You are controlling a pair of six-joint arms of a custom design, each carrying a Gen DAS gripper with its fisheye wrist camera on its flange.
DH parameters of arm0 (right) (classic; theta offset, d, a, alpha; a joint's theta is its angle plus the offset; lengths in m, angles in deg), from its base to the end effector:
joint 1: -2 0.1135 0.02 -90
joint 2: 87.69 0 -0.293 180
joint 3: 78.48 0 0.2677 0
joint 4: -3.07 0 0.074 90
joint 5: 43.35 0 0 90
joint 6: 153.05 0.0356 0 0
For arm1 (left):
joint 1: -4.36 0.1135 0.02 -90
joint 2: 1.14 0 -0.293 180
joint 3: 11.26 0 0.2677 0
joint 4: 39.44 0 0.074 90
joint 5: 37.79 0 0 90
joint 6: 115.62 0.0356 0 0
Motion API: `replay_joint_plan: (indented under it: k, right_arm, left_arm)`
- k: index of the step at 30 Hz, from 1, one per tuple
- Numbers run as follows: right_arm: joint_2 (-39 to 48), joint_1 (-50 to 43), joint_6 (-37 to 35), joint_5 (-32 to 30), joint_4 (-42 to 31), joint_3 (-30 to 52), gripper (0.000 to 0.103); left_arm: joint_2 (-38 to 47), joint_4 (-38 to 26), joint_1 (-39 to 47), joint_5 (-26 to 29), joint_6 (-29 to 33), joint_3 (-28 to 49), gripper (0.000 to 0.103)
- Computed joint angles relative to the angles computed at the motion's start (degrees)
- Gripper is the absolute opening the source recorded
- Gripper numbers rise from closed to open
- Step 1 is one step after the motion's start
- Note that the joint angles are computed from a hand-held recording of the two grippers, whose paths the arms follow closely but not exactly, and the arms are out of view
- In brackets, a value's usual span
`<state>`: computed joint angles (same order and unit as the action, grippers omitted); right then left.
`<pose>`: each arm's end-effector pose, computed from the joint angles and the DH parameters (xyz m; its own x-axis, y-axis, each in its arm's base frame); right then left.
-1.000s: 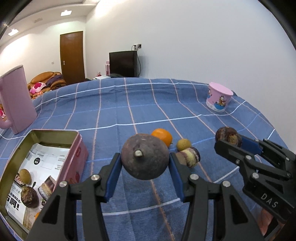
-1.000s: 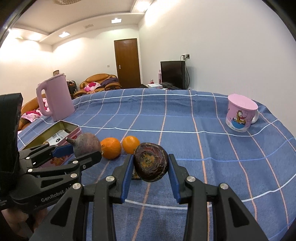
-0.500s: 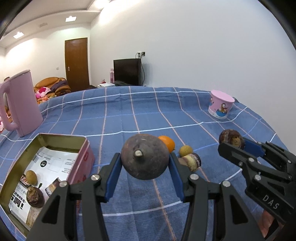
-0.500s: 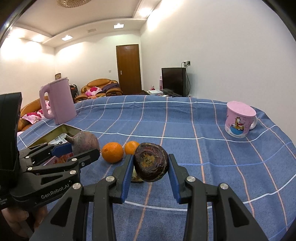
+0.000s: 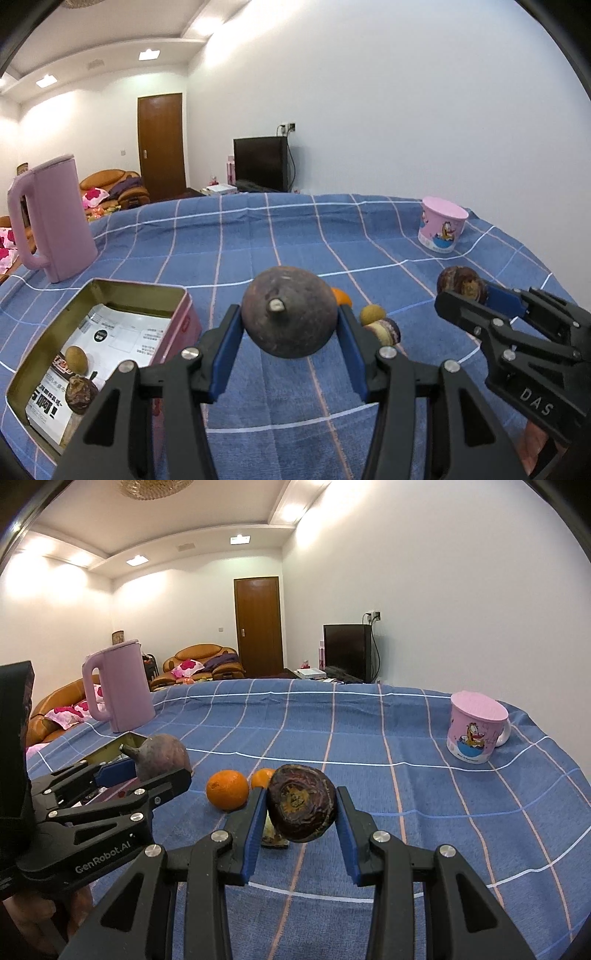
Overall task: Organize fruits
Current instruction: 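Lift the grey fruit with the left tool while the right tool lifts the beet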
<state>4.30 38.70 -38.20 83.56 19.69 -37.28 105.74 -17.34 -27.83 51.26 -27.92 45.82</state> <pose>0.2406 0.1527 0.1414 -0.4420 0.0896 -0.8925 0.1171 0.9922 0.0416 0.3176 -0.1992 0.1385 -0.4140 0.2132 -0.8850 0.5040 0.8632 -0.0278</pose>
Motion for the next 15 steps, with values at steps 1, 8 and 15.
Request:
replay_joint_plan:
  k: [1,8,15]
  right_arm:
    - [-0.05,0.1,-0.07,0.17,0.23,-0.1,0.039]
    - [-0.25,1.03,-0.54,1.51,1.32,-0.6,0.039]
    - [-0.38,1.48,-1.25,2.41,2.77,-1.19,0.039]
  left_arm:
    - [-0.1,0.43,-0.09,-0.25,0.06,-0.22,0.053]
    - [-0.84,3.43,-0.51,-1.45,0.48,-2.01,0.053]
    - [-1.32,5.83,-0.79,-2.72,0.09,-3.34,0.053]
